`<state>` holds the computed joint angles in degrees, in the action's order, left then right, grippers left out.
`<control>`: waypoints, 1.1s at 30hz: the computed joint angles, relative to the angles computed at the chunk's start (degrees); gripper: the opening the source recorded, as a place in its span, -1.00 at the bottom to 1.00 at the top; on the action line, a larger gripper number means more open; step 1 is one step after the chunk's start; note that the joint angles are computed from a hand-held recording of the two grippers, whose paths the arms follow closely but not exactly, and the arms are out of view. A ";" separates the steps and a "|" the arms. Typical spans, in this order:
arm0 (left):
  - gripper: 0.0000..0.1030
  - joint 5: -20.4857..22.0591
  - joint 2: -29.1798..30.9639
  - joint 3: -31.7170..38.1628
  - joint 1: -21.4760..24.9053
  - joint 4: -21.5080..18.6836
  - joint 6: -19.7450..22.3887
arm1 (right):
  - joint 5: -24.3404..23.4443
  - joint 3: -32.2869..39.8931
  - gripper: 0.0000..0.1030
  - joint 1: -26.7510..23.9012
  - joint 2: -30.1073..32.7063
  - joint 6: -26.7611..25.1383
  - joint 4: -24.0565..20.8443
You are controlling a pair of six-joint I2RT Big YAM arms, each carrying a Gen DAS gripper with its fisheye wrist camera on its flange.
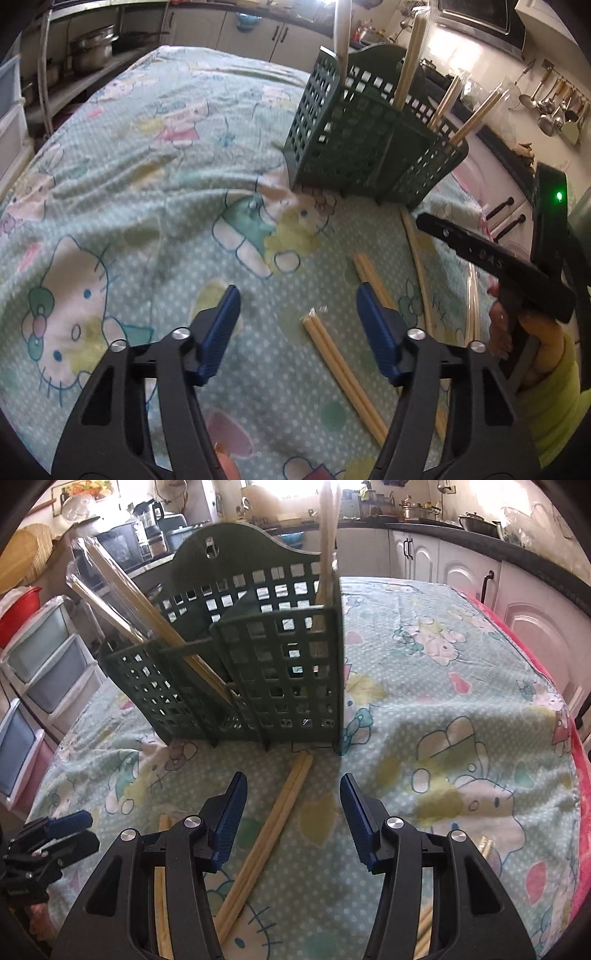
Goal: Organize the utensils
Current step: 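Move both grippers down toward the loose chopsticks beside the caddy, then close the left gripper on wooden chopsticks while the right gripper grasps another pair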
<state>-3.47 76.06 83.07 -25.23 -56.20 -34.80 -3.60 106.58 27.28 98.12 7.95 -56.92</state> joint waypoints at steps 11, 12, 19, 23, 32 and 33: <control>-0.23 4.34 0.29 -0.54 -1.26 -0.59 -0.04 | 1.72 3.87 -0.04 1.31 3.76 -0.68 -2.44; -0.23 4.56 0.40 -0.51 -1.36 -0.54 -0.02 | 1.65 4.31 -0.06 1.24 4.20 -0.48 -2.75; -0.25 2.42 2.73 1.49 -2.71 -1.92 1.52 | 1.75 6.01 -0.19 1.06 5.85 1.51 -4.44; -0.45 -1.17 4.21 2.89 -3.44 -3.01 2.66 | 2.67 5.67 -0.40 1.01 5.63 2.21 -4.25; -0.78 0.95 2.83 1.28 -1.35 -1.77 1.37 | -4.15 2.68 -0.76 -1.21 3.17 4.58 -1.90; -0.81 0.90 2.56 1.15 -1.26 -1.63 1.34 | -4.78 2.43 -0.77 -1.47 2.79 4.67 -1.73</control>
